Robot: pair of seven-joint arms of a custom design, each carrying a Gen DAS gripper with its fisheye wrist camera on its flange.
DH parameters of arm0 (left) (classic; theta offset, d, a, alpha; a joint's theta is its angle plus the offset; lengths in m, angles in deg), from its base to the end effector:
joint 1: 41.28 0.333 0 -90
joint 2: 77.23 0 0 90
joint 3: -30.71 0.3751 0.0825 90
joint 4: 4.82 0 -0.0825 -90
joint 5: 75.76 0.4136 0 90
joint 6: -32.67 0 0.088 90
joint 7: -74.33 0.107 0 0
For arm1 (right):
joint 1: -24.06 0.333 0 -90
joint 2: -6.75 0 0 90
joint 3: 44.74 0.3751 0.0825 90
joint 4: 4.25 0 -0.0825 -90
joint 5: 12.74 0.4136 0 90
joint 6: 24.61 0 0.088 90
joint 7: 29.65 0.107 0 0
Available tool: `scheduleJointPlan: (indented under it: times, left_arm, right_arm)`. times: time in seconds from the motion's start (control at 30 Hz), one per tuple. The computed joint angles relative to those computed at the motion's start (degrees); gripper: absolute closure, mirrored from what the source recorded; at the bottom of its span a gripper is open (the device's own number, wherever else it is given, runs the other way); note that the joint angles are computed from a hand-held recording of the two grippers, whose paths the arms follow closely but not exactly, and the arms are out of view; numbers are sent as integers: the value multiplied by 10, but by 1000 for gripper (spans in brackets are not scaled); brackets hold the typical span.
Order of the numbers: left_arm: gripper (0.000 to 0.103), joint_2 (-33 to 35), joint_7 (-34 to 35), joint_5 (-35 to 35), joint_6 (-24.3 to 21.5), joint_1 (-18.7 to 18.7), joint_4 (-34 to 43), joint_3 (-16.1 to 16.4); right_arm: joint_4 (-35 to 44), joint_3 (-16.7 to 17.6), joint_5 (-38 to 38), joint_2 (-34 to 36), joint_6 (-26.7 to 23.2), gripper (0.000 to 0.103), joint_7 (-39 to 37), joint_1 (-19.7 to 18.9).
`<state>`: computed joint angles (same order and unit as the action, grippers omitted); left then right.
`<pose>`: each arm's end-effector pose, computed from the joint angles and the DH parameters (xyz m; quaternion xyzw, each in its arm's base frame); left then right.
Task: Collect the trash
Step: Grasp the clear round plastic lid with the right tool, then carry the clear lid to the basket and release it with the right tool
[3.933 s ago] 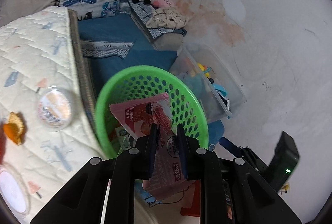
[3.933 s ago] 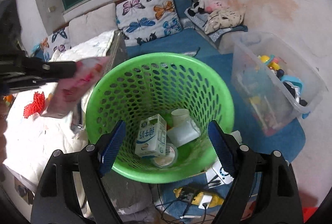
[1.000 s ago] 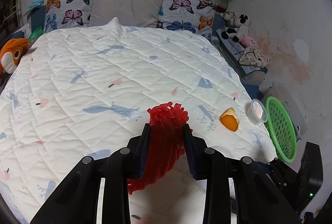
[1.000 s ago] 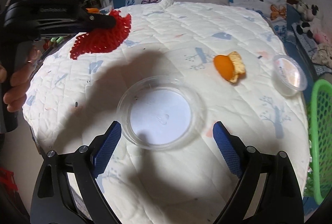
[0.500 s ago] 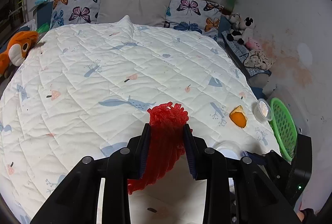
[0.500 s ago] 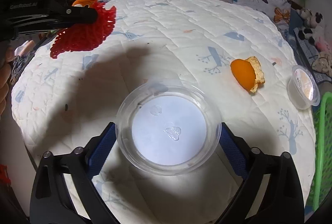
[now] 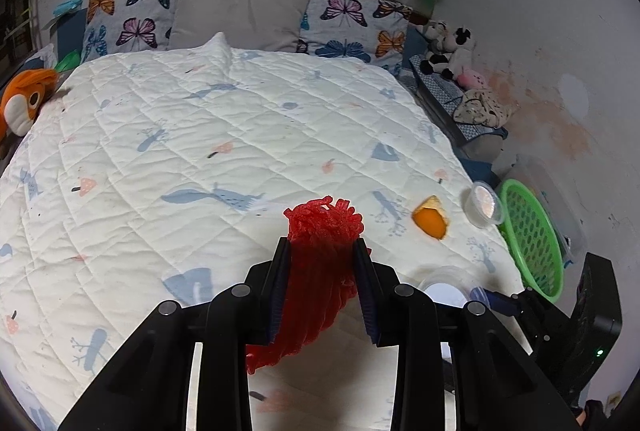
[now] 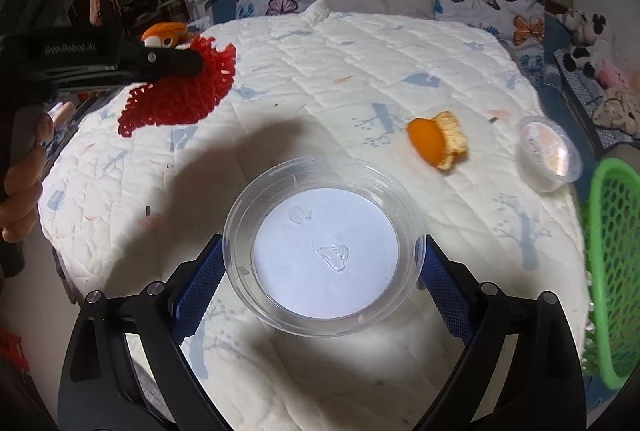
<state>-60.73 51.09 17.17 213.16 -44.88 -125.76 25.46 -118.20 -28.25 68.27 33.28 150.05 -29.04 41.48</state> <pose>0.5746 -0.1769 0.3420 -0.7243 0.5858 -0.3211 0.1707 0.5888 0.2873 0.2858 -0.8474 0.3956 -0.0988 0.3402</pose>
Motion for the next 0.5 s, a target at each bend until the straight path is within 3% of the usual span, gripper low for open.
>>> scheduleJointPlan:
  times: [0.17,0.3,0.5]
  left_arm:
    - [72,10,54,-51,2,-18,9,-2]
    - [72,21,98,-98,9,-39,20,5]
    - [72,41,220,-211,3,-55,42,-14]
  right_arm:
    - [-10,-4,63,-21,0,11,-55,-12]
    - [-16,-31,111,-38,-7,11,-86,-9]
    - [-20,-75,153,-52,-13,11,-103,-8]
